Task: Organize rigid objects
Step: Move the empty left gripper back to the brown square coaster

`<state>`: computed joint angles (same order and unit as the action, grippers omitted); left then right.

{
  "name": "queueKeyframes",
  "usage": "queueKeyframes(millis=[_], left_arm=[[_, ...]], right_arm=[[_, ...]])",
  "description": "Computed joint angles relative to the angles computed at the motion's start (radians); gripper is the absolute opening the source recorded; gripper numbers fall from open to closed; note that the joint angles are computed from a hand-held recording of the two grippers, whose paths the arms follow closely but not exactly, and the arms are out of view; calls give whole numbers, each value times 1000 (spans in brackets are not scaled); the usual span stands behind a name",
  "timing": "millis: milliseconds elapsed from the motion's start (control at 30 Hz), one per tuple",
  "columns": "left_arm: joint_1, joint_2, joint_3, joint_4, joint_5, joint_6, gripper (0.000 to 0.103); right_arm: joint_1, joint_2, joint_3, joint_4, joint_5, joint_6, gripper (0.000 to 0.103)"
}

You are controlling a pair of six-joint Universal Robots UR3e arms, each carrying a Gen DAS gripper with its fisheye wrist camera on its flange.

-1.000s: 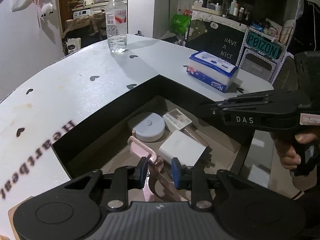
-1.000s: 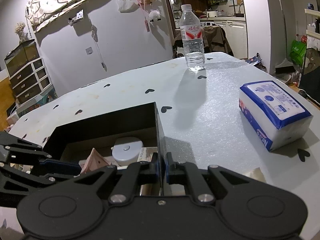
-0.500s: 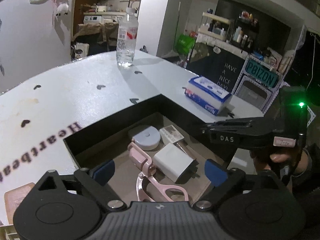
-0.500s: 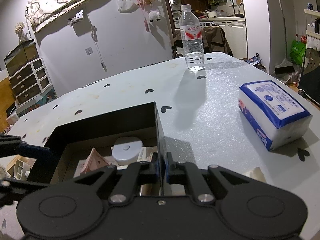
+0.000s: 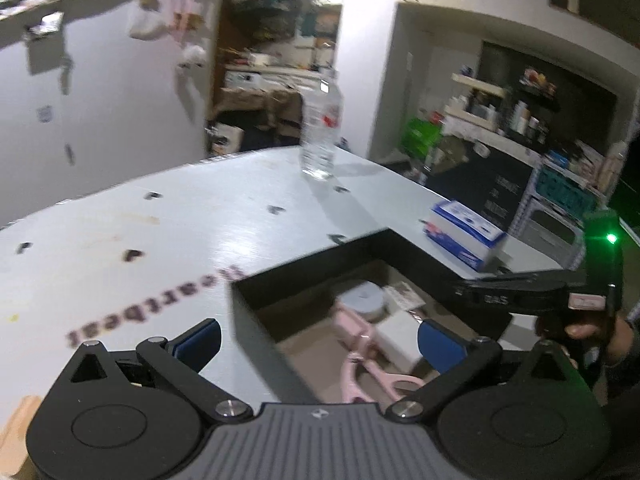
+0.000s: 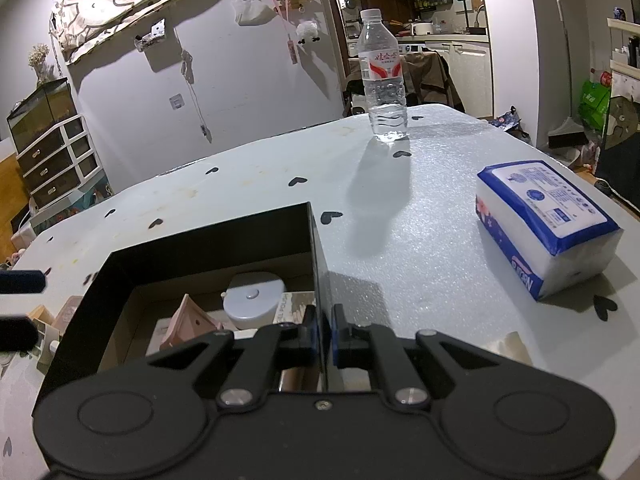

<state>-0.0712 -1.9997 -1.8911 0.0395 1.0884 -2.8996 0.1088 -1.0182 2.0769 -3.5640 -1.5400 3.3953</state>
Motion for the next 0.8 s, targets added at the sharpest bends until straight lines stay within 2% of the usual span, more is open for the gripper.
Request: queueKeyframes(millis=[167, 333, 433, 567, 800], left_arm=[[50, 25, -88, 111, 67, -69, 103], [104, 20, -132, 143, 119, -168, 103], [122, 1, -130, 141, 154, -182, 103], [124, -59, -61, 104, 209, -163, 103], [108, -177, 134, -71, 268, -138, 103]], right_arm=[[0, 0, 0, 0, -1, 0, 7], [-1, 0, 3, -3, 1, 0, 7], [0, 1, 3, 0, -1, -1, 7], [1, 3, 3, -1, -5, -2, 8], [6, 5, -2, 7, -12, 1, 8]])
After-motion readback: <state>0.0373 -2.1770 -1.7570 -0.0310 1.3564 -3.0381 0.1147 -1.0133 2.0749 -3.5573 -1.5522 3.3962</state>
